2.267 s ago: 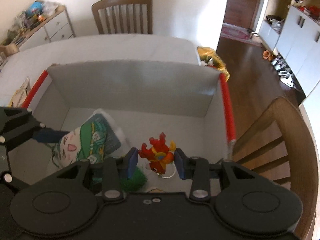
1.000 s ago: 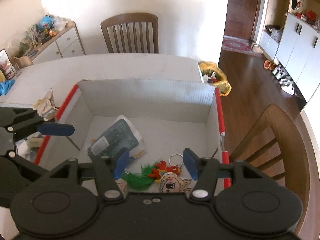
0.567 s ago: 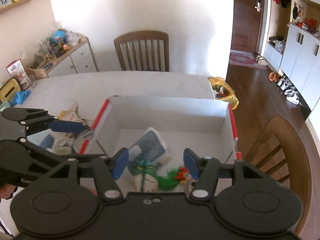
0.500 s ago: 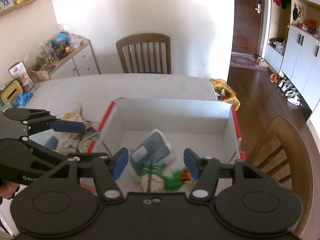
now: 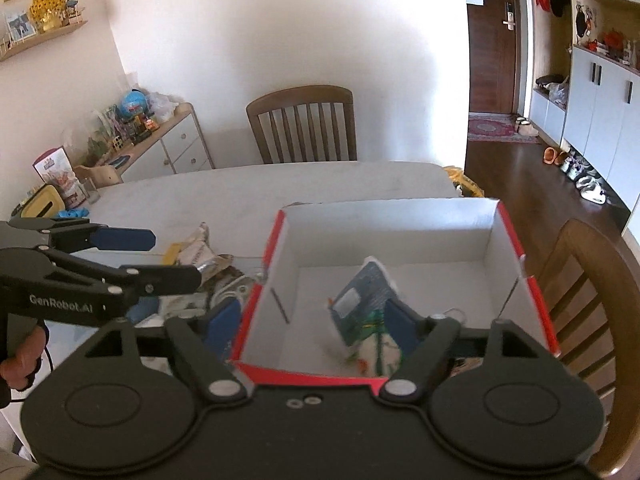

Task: Organize objects
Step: 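Withdraw both tools from the box toward the remaining items, then grasp the white crumpled bag with left tool while right tool grasps the soap bar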

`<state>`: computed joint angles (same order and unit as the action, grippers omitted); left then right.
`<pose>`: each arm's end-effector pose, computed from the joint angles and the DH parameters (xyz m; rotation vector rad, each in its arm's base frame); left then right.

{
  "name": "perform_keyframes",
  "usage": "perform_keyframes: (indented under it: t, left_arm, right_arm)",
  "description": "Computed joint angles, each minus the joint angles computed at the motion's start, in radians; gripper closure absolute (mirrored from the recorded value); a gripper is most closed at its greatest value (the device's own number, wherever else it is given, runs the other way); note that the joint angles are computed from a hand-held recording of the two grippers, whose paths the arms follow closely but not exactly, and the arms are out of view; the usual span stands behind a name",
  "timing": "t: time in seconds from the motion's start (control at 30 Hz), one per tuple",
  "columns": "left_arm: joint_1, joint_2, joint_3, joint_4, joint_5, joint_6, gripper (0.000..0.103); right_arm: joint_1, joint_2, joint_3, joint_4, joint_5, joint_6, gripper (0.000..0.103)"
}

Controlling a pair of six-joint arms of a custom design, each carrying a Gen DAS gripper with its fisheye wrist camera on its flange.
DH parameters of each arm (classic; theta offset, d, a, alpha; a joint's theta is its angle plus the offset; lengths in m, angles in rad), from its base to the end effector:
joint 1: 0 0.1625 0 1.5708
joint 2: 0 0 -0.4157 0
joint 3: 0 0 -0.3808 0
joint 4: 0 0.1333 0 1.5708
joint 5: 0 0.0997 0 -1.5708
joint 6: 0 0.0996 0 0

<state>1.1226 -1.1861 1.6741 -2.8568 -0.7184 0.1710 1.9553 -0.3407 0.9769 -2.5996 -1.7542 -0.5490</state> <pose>-0.0761 -0.6390 0.3949 0.2687 2.2198 -1.0548 0.4172 -0.7241 0.0228 1.2480 -2.5938 0.5486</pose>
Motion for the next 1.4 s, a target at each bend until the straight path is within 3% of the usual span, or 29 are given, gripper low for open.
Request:
perform_keyframes:
  t: [0.33, 0.43, 0.67, 1.07, 1.4]
  left_arm:
    - [0.012, -0.096, 0.086, -0.029, -0.028, 0.03, 0.013]
    - [0.02, -0.121, 0.112, -0.05, -0.038, 0.046, 0.004]
    - [0.052, -0.174, 0.162, -0.091, -0.072, 0.081, 0.0]
    - [0.151, -0.248, 0.222, -0.085, -0.091, 0.113, 0.0]
    - [0.24, -0.245, 0.228, -0.064, -0.172, 0.141, 0.0]
  right_arm:
    - [0.035, -0.024, 0.126, -0.118, 0.03, 0.056, 0.012]
    - [0.048, -0.02, 0.145, -0.147, 0.021, 0.066, 0.012]
    - [0.077, 0.002, 0.157, -0.175, -0.006, 0.097, 0.012]
    - [0.106, 0.068, 0.124, -0.18, -0.072, 0.149, 0.012]
    - [0.132, 0.164, 0.017, -0.131, -0.119, 0.176, 0.012]
